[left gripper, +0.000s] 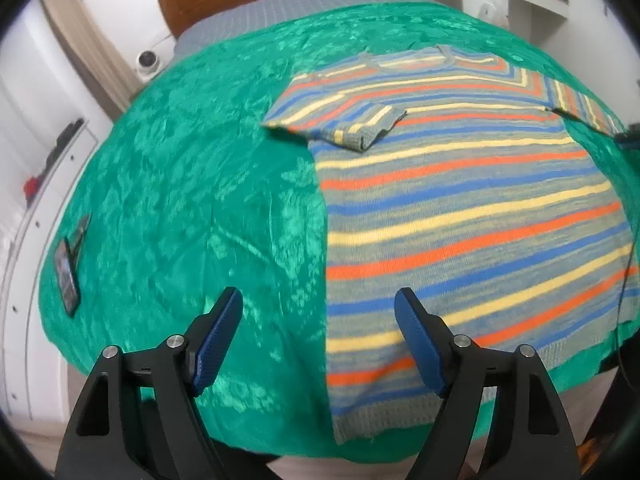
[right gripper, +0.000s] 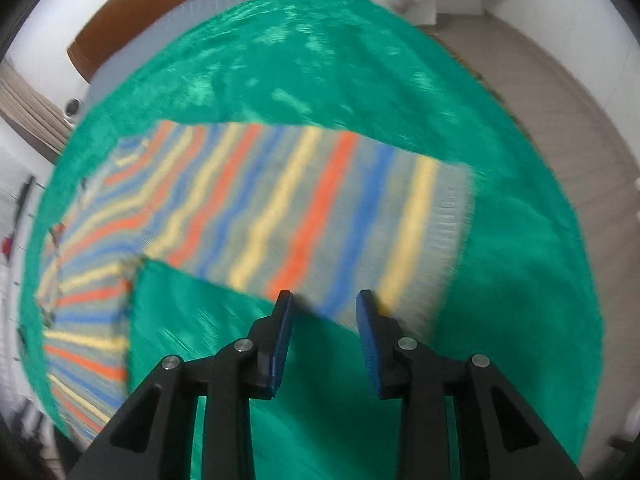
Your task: Fold small clothes
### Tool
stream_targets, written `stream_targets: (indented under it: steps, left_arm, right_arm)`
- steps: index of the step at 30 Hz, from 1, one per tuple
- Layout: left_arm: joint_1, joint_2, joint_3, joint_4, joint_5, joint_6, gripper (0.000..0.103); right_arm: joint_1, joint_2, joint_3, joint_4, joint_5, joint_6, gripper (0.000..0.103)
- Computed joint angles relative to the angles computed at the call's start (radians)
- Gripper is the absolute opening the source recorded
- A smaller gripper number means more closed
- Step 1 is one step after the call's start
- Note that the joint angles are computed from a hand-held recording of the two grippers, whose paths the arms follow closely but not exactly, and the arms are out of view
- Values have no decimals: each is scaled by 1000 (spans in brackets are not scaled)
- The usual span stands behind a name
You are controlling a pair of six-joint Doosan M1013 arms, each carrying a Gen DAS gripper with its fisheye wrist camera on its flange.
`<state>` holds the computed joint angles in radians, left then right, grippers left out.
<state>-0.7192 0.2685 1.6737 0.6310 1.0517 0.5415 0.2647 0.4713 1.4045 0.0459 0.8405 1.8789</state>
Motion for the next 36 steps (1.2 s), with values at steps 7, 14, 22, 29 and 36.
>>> stream_targets:
  steps: [7,14,22,29,36]
  left_arm:
    - [13,28,-39,12,-24,88,81]
    - [65,53,-112,92,-118,171,81]
    - [166,140,-238,-111,-215,487,81]
    - [164,261,-293,-204,-115,818,78]
    - [239,245,-312,-416,-143,731,2]
  right_arm:
    - [37,-108,146,-202,-102,144,41]
    - [67,-144,261,-302,-296,305,65]
    - [79,-125,287,-422,-351,450,68]
    - [80,-119,290,-456,-372,508,70]
    - [84,-119,293,-487,-379,547,71]
